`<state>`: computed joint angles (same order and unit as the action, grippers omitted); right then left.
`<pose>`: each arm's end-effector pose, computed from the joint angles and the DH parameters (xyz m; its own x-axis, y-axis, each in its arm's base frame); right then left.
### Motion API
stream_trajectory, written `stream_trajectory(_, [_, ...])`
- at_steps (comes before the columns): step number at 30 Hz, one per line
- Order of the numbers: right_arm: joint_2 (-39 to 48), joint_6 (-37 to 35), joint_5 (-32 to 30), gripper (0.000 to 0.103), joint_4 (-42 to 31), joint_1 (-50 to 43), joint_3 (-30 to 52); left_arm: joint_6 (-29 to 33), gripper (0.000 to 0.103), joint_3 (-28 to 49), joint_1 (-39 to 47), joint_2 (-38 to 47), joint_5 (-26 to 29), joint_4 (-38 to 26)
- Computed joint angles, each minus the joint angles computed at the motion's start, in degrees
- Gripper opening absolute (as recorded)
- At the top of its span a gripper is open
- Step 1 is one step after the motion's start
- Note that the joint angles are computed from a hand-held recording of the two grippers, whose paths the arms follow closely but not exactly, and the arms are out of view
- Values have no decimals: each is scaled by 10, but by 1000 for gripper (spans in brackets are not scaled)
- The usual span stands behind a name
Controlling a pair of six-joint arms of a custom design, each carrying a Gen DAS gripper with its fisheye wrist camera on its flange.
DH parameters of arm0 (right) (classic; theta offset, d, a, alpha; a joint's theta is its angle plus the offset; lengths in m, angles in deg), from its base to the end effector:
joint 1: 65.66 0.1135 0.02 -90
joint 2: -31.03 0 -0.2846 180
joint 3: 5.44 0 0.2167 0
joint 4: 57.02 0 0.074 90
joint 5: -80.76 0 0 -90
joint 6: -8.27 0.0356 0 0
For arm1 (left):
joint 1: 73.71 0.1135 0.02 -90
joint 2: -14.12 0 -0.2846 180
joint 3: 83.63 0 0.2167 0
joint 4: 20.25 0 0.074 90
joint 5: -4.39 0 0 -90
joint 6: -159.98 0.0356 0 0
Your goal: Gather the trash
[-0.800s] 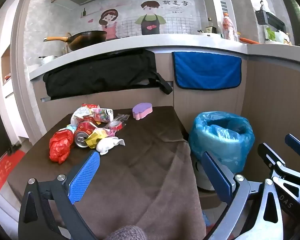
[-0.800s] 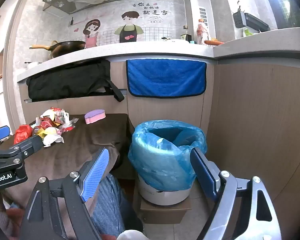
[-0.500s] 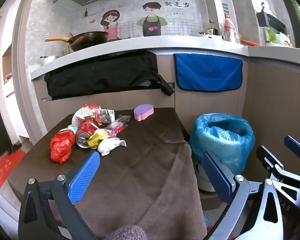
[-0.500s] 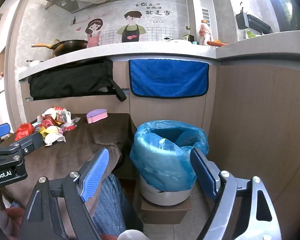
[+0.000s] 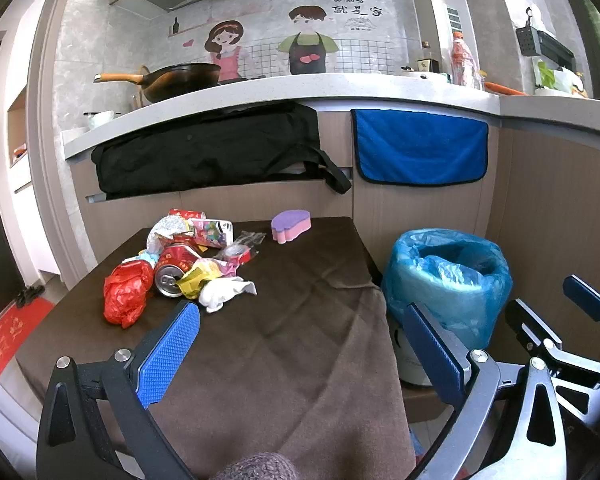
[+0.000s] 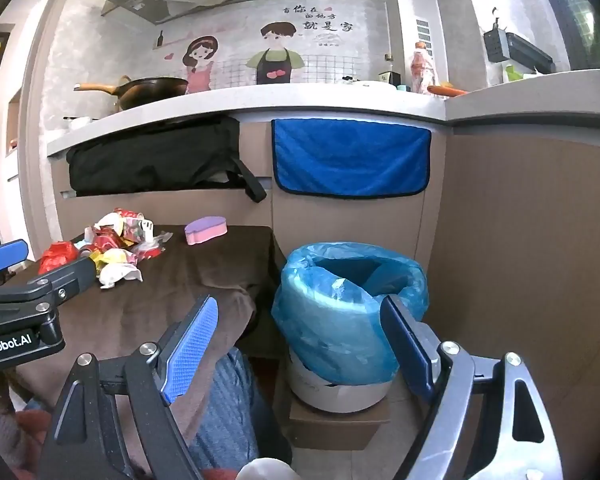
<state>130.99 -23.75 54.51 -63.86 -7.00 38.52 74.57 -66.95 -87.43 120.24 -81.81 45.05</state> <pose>0.1476 0.1810 0.1343 -0.3851 0.0886 -0.9186 0.3050 0.9517 -0.0361 0.1948 -0.0500 0.1254 -0.3724 0.1731 -0.9118 0.3263 0.9442 0.0460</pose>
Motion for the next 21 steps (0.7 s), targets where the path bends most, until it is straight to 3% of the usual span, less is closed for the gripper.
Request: stream_trajectory(21, [-7,-39,-22,81,36,-5,-4,-1,101,-3,0,11,0,14])
